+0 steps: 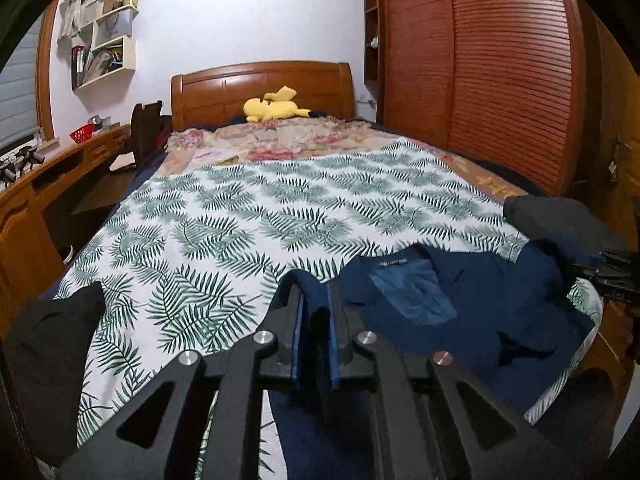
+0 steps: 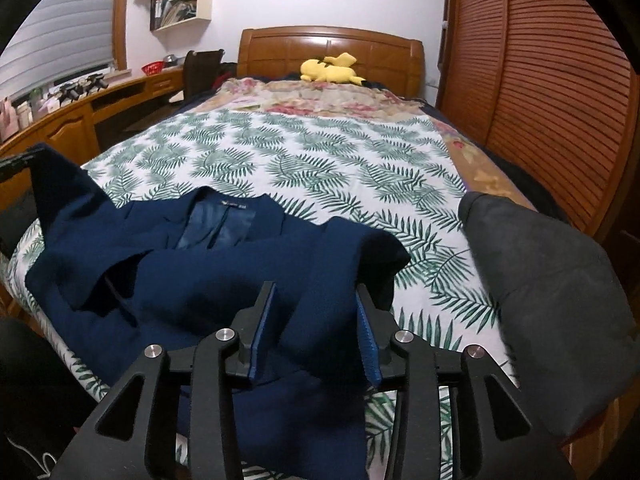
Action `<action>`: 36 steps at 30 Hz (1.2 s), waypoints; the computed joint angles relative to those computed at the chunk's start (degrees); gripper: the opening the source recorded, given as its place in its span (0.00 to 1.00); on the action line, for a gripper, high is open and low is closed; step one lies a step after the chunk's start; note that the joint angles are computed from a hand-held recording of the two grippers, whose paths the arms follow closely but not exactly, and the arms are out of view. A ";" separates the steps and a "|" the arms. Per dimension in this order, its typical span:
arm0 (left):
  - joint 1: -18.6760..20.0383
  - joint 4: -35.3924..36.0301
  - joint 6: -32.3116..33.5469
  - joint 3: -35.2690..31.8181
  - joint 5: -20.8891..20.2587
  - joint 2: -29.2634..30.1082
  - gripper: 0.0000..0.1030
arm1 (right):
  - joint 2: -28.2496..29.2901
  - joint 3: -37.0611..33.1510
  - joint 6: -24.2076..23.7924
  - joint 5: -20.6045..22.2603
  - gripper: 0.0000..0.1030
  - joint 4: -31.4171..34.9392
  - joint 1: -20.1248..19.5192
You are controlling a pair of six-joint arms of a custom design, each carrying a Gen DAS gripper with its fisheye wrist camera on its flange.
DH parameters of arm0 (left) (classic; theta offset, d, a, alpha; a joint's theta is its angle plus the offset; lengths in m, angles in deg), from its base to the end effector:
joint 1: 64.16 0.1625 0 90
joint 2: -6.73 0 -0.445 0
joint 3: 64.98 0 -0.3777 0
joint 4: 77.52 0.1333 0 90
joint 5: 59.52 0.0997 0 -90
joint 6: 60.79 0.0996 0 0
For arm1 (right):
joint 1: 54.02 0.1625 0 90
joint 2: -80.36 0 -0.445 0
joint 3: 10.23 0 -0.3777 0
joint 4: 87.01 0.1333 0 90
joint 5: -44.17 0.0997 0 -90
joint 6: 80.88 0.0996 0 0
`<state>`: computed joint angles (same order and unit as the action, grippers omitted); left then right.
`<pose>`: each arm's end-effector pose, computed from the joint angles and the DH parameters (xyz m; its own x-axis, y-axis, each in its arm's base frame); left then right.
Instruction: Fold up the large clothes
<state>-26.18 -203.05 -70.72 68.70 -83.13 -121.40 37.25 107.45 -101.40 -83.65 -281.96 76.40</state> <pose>-0.0253 -0.3047 0.4913 -0.7160 -0.0585 -0.6956 0.5678 0.5309 -0.6291 0.4124 -0.3728 0.0851 -0.5555 -0.4888 0.6727 -0.8052 0.5183 -0.2882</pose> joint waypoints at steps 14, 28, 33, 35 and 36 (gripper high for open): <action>-0.55 6.45 -2.63 1.68 -2.22 -6.67 0.20 | 5.46 -3.50 -1.49 1.33 0.52 2.27 1.63; 5.82 -10.23 10.02 9.49 -6.20 -8.06 0.21 | 10.33 -5.41 -1.39 -0.26 0.62 8.37 2.61; 7.82 -12.35 13.13 9.93 -9.65 -9.29 0.21 | 11.13 -6.91 1.74 -3.64 0.62 12.03 2.09; 8.69 -13.18 14.01 9.64 -11.08 -9.49 0.21 | 10.62 -7.80 3.74 -2.83 0.36 15.75 1.26; 9.01 -13.73 14.46 9.52 -11.66 -9.65 0.21 | 10.62 -8.15 3.57 -3.11 0.20 16.34 1.22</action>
